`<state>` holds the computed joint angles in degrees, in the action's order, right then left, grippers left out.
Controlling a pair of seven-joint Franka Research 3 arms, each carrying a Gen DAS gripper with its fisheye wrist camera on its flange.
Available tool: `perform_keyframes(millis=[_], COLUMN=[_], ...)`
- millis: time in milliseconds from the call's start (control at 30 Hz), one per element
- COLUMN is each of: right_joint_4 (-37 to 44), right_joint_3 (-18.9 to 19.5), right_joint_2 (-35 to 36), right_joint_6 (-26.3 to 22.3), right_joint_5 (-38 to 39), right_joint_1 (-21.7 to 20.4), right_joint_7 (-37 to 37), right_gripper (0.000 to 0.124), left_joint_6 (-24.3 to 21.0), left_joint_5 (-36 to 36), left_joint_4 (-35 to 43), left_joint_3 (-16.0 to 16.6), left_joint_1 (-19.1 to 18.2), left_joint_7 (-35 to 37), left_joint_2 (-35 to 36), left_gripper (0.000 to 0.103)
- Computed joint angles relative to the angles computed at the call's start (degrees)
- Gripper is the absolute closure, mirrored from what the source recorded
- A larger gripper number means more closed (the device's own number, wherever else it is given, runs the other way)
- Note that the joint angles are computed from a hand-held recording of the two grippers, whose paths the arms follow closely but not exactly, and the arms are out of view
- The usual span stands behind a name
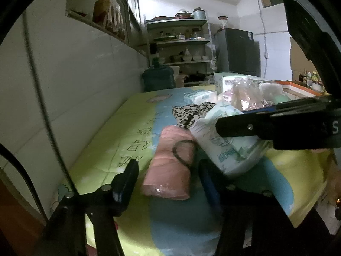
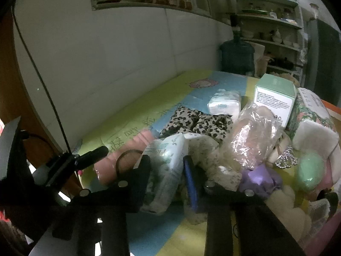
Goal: Organize soft objects
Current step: 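Grasp the pink rolled towel with left gripper while right grasps white package, then carry the pink towel with left gripper while right carries white package to tray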
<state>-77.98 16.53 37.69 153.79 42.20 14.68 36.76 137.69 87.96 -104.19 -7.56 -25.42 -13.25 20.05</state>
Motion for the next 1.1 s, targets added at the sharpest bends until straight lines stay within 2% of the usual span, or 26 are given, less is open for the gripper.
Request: perform_keyframes(millis=[33, 233, 400, 567, 767, 1100], right_joint_4=[-0.2, -2.0, -3.2, -4.0, -2.4, -1.9], right_joint_3=[0.2, 2.7, 4.7, 5.4, 3.6, 2.8], right_joint_2=[-0.1, -1.4, -2.8, -4.2, -4.5, -6.0], right_joint_6=[0.4, 2.7, 3.9, 4.5, 3.9, 3.4], right_joint_5=[0.3, 4.7, 10.9, 17.0, 19.5, 25.0], right_joint_1=[-0.2, -2.1, -4.2, -5.4, -4.5, -5.9], right_joint_7=[-0.3, -4.5, -9.8, -14.8, -15.1, -17.9], right_gripper=[0.098, 0.104, 0.105, 0.106, 0.106, 0.106], left_joint_6=[-0.2, -0.7, 0.3, -0.6, -0.8, -0.2], left_joint_5=[0.1, 2.0, 3.3, 3.8, 4.2, 3.7], left_joint_4=[0.0, -1.7, -2.3, -1.0, 1.3, 6.3], left_joint_3=[0.0, 0.1, -0.4, -0.8, -0.7, -0.1], left_joint_1=[-0.1, 0.2, 1.2, 1.1, 0.9, 0.2], left_joint_7=[-0.1, -5.0, -9.5, -9.5, -9.3, -7.1], left_joint_2=[0.0, -1.3, -2.4, -2.3, -1.9, -0.4], left_gripper=[0.058, 0.066, 0.067, 0.068, 0.068, 0.069])
